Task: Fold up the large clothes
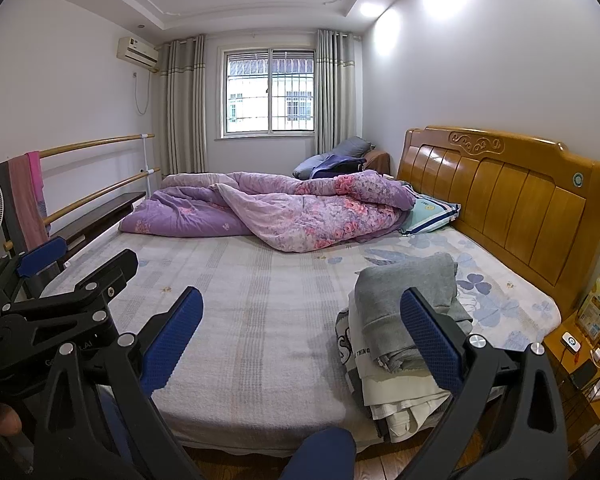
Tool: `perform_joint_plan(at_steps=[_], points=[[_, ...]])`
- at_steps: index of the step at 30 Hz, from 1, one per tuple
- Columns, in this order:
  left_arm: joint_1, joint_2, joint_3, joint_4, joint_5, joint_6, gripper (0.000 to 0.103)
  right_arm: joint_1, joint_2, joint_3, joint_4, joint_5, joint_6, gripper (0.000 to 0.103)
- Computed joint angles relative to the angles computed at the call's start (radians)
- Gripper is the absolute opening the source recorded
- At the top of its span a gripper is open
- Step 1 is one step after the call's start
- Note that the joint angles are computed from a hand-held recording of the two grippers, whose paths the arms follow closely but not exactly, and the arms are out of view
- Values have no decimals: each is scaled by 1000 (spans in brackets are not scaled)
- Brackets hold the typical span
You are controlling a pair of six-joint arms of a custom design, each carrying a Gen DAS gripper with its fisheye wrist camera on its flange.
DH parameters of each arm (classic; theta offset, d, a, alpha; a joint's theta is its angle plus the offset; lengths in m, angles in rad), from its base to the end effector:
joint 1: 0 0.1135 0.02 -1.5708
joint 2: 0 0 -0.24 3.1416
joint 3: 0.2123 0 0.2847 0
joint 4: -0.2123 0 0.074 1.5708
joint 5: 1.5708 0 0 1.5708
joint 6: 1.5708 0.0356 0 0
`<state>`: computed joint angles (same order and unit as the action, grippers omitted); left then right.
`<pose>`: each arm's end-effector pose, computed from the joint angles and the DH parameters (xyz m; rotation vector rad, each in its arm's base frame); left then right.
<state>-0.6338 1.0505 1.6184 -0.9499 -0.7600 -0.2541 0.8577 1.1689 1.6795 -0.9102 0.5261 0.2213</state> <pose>0.1722 -0.0961 0.4848 -0.1362 1.8412 0.1254 0.1680 0.1669 0.4820 -0.2706 1.9002 0.2072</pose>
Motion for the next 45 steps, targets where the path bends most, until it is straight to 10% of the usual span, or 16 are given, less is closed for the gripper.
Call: perform_joint_plan(at_steps=[45], points=[[80, -62, -55, 47, 75, 73, 98, 43, 8, 4, -8, 42, 25, 95]])
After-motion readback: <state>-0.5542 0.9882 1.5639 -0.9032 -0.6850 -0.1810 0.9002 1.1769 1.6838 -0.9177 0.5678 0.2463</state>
